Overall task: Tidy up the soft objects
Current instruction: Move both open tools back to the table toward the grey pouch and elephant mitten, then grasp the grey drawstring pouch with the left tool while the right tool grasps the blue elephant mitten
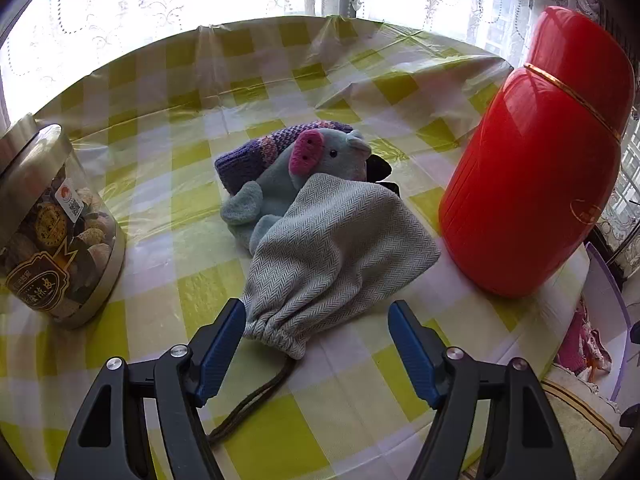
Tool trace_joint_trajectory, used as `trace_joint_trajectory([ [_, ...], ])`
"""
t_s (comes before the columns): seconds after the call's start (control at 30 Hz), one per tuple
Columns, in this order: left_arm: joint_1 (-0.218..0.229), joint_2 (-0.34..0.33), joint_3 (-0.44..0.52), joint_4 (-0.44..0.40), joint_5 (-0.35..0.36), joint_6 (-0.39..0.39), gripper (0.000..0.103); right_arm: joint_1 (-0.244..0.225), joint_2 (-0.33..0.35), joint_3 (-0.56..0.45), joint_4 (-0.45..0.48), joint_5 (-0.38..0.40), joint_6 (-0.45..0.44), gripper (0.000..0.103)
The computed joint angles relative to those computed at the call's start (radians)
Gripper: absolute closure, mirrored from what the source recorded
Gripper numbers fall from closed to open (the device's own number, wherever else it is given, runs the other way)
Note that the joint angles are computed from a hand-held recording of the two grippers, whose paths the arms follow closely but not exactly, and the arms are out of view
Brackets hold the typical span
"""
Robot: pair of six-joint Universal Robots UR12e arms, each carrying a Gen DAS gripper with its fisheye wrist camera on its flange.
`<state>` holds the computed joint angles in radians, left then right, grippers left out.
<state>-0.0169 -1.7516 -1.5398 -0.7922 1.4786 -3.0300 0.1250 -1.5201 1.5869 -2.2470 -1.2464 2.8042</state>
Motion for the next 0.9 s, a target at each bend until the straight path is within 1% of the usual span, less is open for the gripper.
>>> trace_joint_trajectory([
  [0.2, 0.0, -0.041, 0.033, -0.028, 0.026, 0.053, 0.028, 0.027, 0.025, -0.028, 0.005, 0.011, -0.034, 0.039],
  [0.27, 0.003, -0.048, 0.036, -0.032, 0.018, 0.065, 0.028, 0.037, 0.036, -0.04, 0.007, 0.013, -0.039, 0.039],
  [0.33, 0.009, -0.049, 0.032, -0.034, -0.009, 0.069, 0.03, 0.046, 0.047, -0.051, 0.005, 0.015, -0.042, 0.038],
  [0.37, 0.012, -0.047, 0.027, -0.029, -0.021, 0.069, 0.034, 0.051, 0.052, -0.056, 0.002, 0.013, -0.042, 0.038],
  [0.4, 0.015, -0.046, 0.025, -0.031, -0.031, 0.071, 0.049, 0.058, 0.06, -0.063, -0.002, 0.011, -0.04, 0.038],
  [0.43, 0.017, -0.046, 0.025, -0.039, -0.043, 0.074, 0.058, 0.063, 0.066, -0.07, -0.006, 0.009, -0.037, 0.038],
  [0.47, 0.021, -0.044, 0.021, -0.037, -0.055, 0.074, 0.059, 0.07, 0.074, -0.078, -0.009, 0.006, -0.035, 0.038],
  [0.53, 0.028, -0.04, 0.015, -0.035, -0.081, 0.067, 0.067, 0.082, 0.089, -0.093, -0.016, 0.0, -0.033, 0.038],
  [0.57, 0.032, -0.038, 0.011, -0.033, -0.093, 0.064, 0.068, 0.087, 0.096, -0.1, -0.02, -0.002, -0.033, 0.038],
  [0.63, 0.038, -0.032, 0.005, -0.034, -0.113, 0.058, 0.075, 0.097, 0.109, -0.113, -0.029, -0.005, -0.026, 0.038],
  [0.7, 0.046, -0.023, -0.005, -0.034, -0.128, 0.032, 0.077, 0.105, 0.121, -0.127, -0.038, -0.008, -0.012, 0.038],
  [0.83, 0.074, 0.006, -0.04, -0.016, -0.168, -0.061, 0.078, 0.119, 0.149, -0.159, -0.069, -0.024, 0.031, 0.038],
  [0.9, 0.087, 0.023, -0.061, -0.002, -0.167, -0.112, 0.078, 0.126, 0.168, -0.18, -0.079, -0.038, 0.057, 0.038],
])
